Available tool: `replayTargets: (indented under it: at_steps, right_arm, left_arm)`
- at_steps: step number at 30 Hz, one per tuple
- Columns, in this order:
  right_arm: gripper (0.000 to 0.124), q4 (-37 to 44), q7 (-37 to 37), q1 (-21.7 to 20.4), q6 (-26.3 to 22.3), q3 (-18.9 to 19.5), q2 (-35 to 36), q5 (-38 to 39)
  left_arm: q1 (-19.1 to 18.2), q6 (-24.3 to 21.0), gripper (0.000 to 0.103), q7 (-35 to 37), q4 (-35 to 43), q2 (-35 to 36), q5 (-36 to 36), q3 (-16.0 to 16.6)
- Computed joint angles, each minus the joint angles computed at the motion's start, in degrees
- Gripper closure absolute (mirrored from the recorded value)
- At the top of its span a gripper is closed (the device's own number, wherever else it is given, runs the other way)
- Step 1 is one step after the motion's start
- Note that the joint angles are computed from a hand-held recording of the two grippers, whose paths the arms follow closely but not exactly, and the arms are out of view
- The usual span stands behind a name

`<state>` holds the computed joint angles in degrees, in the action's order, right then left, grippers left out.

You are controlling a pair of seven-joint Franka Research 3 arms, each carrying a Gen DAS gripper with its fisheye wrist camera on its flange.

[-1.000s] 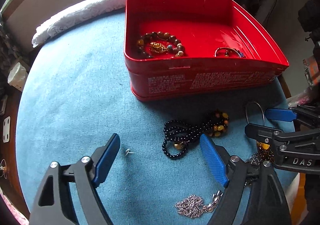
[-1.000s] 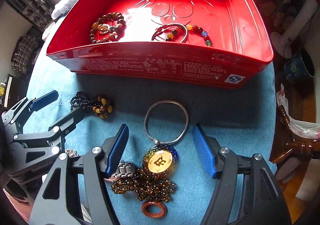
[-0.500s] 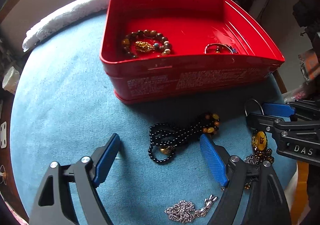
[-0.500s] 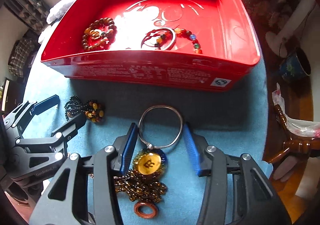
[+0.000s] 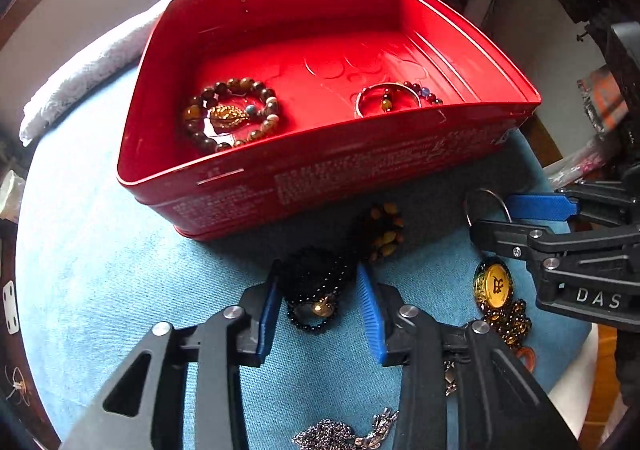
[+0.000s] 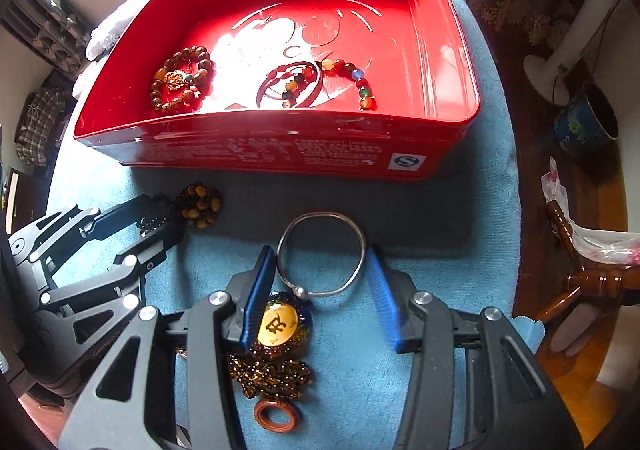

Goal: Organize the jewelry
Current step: 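Grasp the black bead necklace with the left tool while the right grasps another silver bangle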

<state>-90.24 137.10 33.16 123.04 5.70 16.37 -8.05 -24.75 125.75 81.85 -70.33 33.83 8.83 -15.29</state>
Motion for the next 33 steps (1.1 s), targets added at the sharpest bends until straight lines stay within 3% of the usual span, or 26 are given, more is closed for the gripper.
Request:
replayTargets:
  at_steps: [2, 10, 13, 15, 17, 22, 23, 26, 33]
  right_arm:
    - [0.079, -0.37, -0.28, -0.15, 0.2, 0.0, -0.22, 0.19]
    - [0.079, 2.2, 0.05, 0.84, -1.07, 0.01, 1.6, -0.12]
    - [0.079, 2.87, 0.01, 1.01, -1.32, -0.11, 2.04, -0.05]
    - [0.079, 3.33, -0.04, 1.12, -1.53, -0.16, 2.32, 0.01]
    - [0.079, 3.62, -0.1, 1.27, -1.71, -0.18, 2.48, 0.02]
    - [0.078, 4.35, -0.32, 1.49, -1.98, -0.27, 2.99, 0.18]
    - [0.079, 4.4, -0.36, 1.49, -1.95, -0.28, 3.04, 0.27]
    - [0.078, 4.44, -0.58, 1.48, -1.96, -0.34, 3.05, 0.39]
    - [0.078, 5.28, -0.52, 1.85, -2.55, -0.55, 3.75, -0.12]
  left_arm:
    - [0.47, 0.75, 0.076, -0.63, -0.98, -0.62, -0.64, -0.06]
    - [3.3, 2.59, 0.076, -1.63, -8.28, -5.45, -3.91, -1.01]
    - [3.46, 1.71, 0.072, -0.08, -7.89, -5.24, -4.18, -1.43]
    - [2.91, 1.53, 0.059, 0.53, -7.55, -5.21, -2.99, -1.1]
    - [2.75, 2.23, 0.054, 1.36, -7.38, -5.14, -2.5, -1.11]
    - [1.07, 0.26, 0.054, 3.38, -1.98, -1.35, -1.44, -1.14]
    - [0.74, -0.56, 0.055, 3.51, -1.03, -0.65, -1.43, -1.09]
    - [0.16, 0.73, 0.076, 3.16, -2.2, -1.16, -0.57, -0.62]
    - [1.96, 3.08, 0.087, 1.58, -5.99, -3.51, -3.05, -1.02]
